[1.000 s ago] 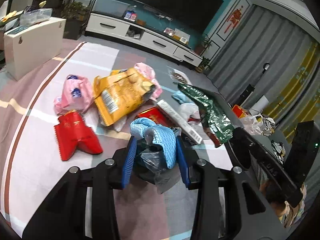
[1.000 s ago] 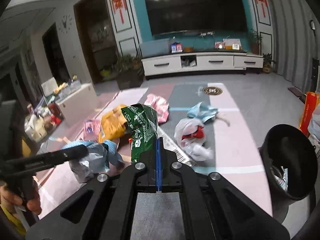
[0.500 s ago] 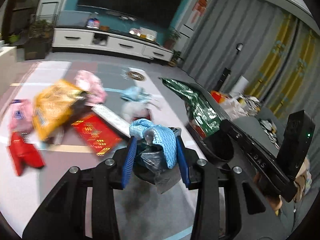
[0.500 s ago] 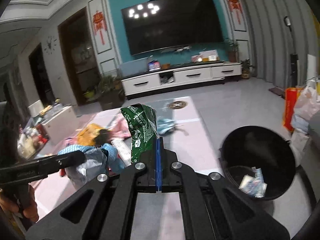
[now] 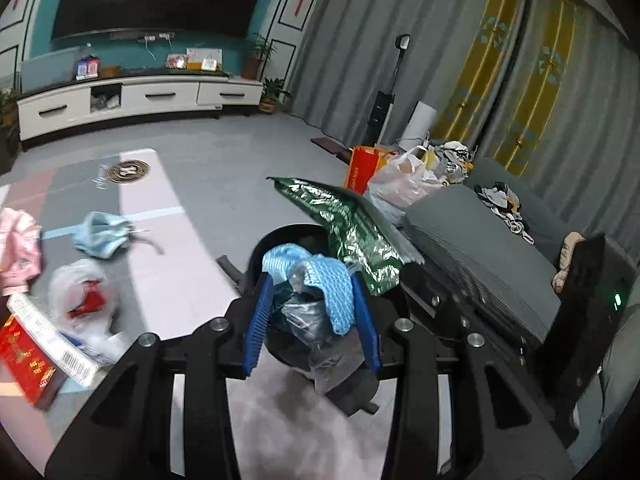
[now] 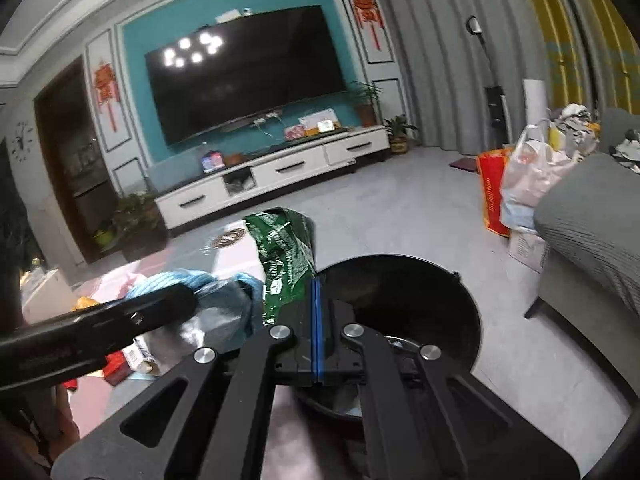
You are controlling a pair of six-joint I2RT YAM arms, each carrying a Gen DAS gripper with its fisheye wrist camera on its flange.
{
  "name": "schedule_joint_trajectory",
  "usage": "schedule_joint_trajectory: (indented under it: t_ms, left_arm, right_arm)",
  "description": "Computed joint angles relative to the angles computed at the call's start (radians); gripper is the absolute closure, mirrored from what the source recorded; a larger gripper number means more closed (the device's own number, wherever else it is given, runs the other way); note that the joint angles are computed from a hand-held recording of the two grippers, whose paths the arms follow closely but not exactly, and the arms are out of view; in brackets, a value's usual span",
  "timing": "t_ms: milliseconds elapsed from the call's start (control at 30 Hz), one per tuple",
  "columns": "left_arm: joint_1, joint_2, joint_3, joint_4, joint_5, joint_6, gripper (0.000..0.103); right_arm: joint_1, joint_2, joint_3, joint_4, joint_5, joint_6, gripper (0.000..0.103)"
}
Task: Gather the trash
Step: 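Carry both items to the black bin and open both grippers over it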
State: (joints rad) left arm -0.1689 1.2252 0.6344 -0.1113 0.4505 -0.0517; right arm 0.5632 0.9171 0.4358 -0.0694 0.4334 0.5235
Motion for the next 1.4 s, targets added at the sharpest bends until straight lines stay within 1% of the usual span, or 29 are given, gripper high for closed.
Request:
schedule_joint_trajectory:
  t_ms: [67, 100, 133, 200, 267, 333, 400, 433, 500, 533, 567, 600, 633, 667, 700, 733, 767, 833, 900, 967, 1000, 1067, 1100, 1167, 1200, 1267, 1333, 1400]
  left_arm:
    - [-0.025, 0.065, 0.028, 0.028, -0.017, -0.021, 0.062]
    - [-0.038, 0.097, 0.047, 0.038, -0.026, -0.03, 0.068]
    - [-0.051, 0.121, 0.059, 0.049, -0.039, -0.037, 0.07]
    - [-0.079, 0.176, 0.087, 0.075, -0.068, -0.046, 0.07]
    - [-0.108, 0.243, 0.12, 0.1, -0.108, -0.057, 0.07]
    - [-0.125, 0.314, 0.159, 0.105, -0.13, -0.075, 0.069]
    - [-0.128, 0.351, 0.166, 0.132, -0.133, -0.098, 0.062]
    - [-0.135, 0.37, 0.162, 0.168, -0.141, -0.117, 0.062]
    - [-0.153, 0.404, 0.166, 0.207, -0.164, -0.141, 0.062]
    - [-0.159, 0.416, 0.17, 0.212, -0.16, -0.147, 0.062]
    - [-0.159, 0.418, 0.178, 0.19, -0.142, -0.142, 0.062]
    - [-0.156, 0.403, 0.172, 0.177, -0.124, -0.131, 0.059]
    - [-0.149, 0.375, 0.157, 0.158, -0.096, -0.096, 0.054]
    - [-0.139, 0.312, 0.125, 0.121, -0.1, -0.029, 0.035]
    - [-0.133, 0.273, 0.101, 0.106, -0.112, 0.0, 0.026]
    - [-0.104, 0.2, 0.06, 0.069, -0.116, 0.055, 0.025]
    - [-0.087, 0.163, 0.04, 0.044, -0.12, 0.083, 0.025]
    - [-0.033, 0.119, 0.008, 0.002, -0.093, 0.115, 0.025]
    - [0.004, 0.138, 0.001, -0.039, -0.046, 0.135, 0.026]
    - [-0.018, 0.172, -0.008, -0.031, -0.074, 0.141, 0.027]
    - [-0.033, 0.203, -0.004, -0.029, -0.082, 0.141, 0.033]
    - [-0.056, 0.237, -0.004, -0.018, -0.102, 0.127, 0.056]
    - [-0.061, 0.226, -0.01, -0.01, -0.115, 0.114, 0.057]
    - [-0.052, 0.17, -0.021, -0.026, -0.116, 0.107, 0.059]
    - [-0.043, 0.112, -0.026, -0.035, -0.107, 0.106, 0.06]
    - [-0.041, 0.05, -0.021, -0.034, -0.092, 0.089, 0.059]
    - [-0.078, 0.075, 0.029, -0.03, -0.108, 0.073, 0.058]
    - [-0.143, 0.185, 0.112, -0.022, -0.173, 0.051, 0.049]
  right_arm:
    - [-0.026, 0.032, 0.009, -0.012, 0.008, -0.003, 0.102]
    - [-0.036, 0.039, 0.008, -0.015, 0.009, -0.004, 0.102]
    - [-0.049, 0.047, 0.005, -0.017, 0.007, -0.006, 0.102]
    - [-0.092, 0.062, -0.003, -0.008, -0.023, -0.007, 0.102]
    - [-0.146, 0.081, -0.013, 0.014, -0.078, -0.008, 0.102]
    - [-0.184, 0.113, -0.015, 0.019, -0.119, 0.0, 0.101]
    - [-0.228, 0.151, -0.011, 0.022, -0.183, 0.02, 0.098]
    - [-0.232, 0.154, -0.011, 0.017, -0.192, 0.035, 0.097]
    - [-0.246, 0.177, -0.014, 0.042, -0.219, 0.075, 0.097]
    - [-0.268, 0.191, -0.008, 0.055, -0.249, 0.072, 0.097]
    - [-0.268, 0.197, -0.004, 0.056, -0.258, 0.074, 0.096]
    - [-0.266, 0.197, 0.003, 0.047, -0.261, 0.074, 0.092]
    - [-0.267, 0.195, 0.003, 0.044, -0.268, 0.071, 0.089]
    - [-0.273, 0.188, 0.002, 0.037, -0.282, 0.064, 0.084]
    - [-0.281, 0.179, 0.001, 0.028, -0.293, 0.059, 0.081]
    - [-0.284, 0.182, 0.009, 0.015, -0.293, 0.056, 0.08]
    - [-0.289, 0.174, 0.006, 0.007, -0.3, 0.055, 0.079]
    - [-0.304, 0.142, -0.007, 0.008, -0.35, 0.072, 0.078]
    - [-0.3, 0.122, -0.011, 0.007, -0.355, 0.085, 0.077]
    - [-0.272, 0.102, -0.012, -0.002, -0.325, 0.093, 0.077]
    - [-0.272, 0.096, -0.015, -0.001, -0.327, 0.092, 0.077]
    - [-0.265, 0.084, -0.02, -0.001, -0.329, 0.095, 0.077]
    - [-0.265, 0.08, -0.023, 0.0, -0.328, 0.093, 0.077]
    - [-0.267, 0.073, -0.026, -0.002, -0.326, 0.091, 0.077]
    - [-0.277, 0.064, -0.031, -0.001, -0.335, 0.09, 0.077]
    - [-0.311, 0.044, -0.045, 0.009, -0.366, 0.093, 0.077]
    - [-0.349, 0.036, -0.052, 0.021, -0.395, 0.103, 0.077]
    - [-0.375, 0.028, -0.059, 0.025, -0.406, 0.124, 0.077]
